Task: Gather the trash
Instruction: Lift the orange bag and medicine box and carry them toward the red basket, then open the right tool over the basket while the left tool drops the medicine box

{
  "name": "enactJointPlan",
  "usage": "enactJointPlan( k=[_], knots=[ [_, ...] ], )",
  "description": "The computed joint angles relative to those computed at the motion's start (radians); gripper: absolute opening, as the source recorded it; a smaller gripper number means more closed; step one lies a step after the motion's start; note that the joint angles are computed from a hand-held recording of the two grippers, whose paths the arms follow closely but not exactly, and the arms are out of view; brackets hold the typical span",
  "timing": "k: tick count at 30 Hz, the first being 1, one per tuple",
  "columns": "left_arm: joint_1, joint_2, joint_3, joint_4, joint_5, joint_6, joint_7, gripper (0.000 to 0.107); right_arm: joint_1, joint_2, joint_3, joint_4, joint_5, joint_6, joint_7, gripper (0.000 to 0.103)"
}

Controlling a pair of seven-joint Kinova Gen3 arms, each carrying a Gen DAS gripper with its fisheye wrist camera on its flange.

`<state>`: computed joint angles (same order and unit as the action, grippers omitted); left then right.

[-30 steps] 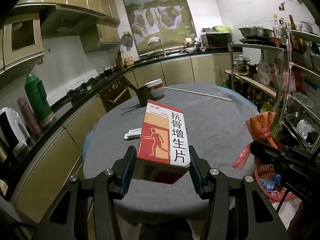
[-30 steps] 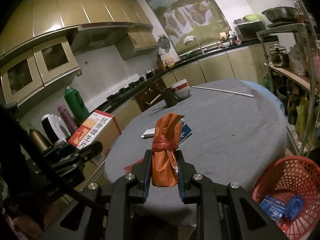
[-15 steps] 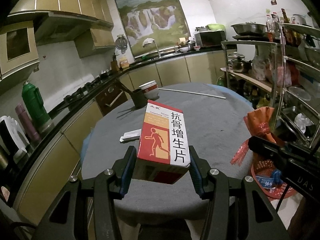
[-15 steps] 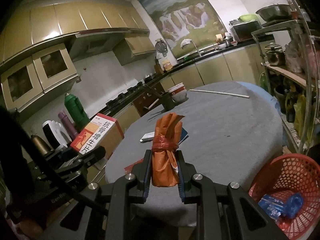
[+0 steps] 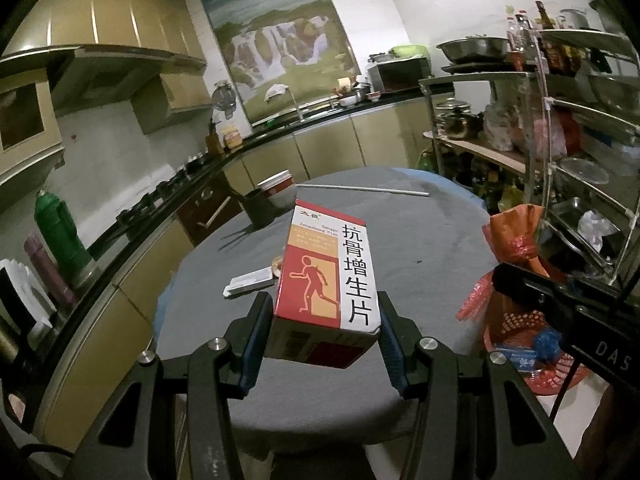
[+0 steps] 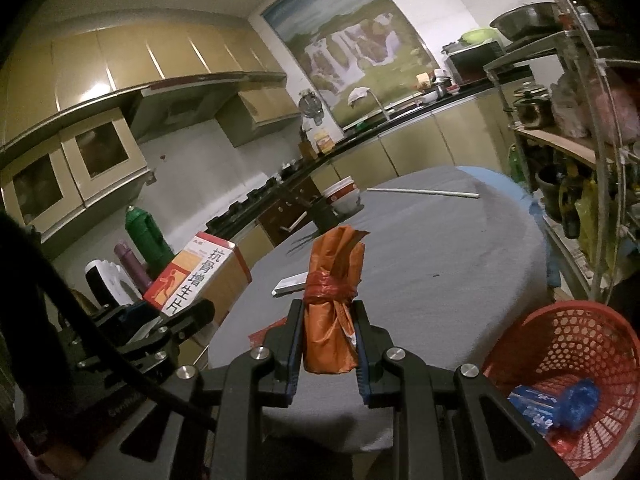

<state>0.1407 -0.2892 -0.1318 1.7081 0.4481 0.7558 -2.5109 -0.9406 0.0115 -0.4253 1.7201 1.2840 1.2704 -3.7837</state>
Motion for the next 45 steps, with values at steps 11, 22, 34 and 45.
enactJointPlan(
  k=[11, 22, 34, 45],
  knots=[
    [0.039, -0.038, 0.069, 0.033, -0.071, -0.026, 0.042, 0.052, -0.007, -0.05, -0.048, 0.09, 0.003, 0.083, -0.129, 0.024],
    [0.097, 0.014, 0.127, -0.016, -0.11, 0.088, 0.105, 0.053, -0.01, -0.113, -0.134, 0.199, -0.054, 0.208, -0.298, 0.024],
    [0.145, 0.255, 0.309, -0.171, -0.218, 0.3, 0.294, 0.052, 0.017, -0.236, -0.246, 0.377, -0.254, 0.277, -0.61, 0.024],
    [0.215, 0.379, 0.345, -0.227, -0.252, 0.358, 0.319, 0.054, 0.141, -0.338, -0.262, 0.524, -0.366, 0.07, -0.739, 0.027]
  ],
)
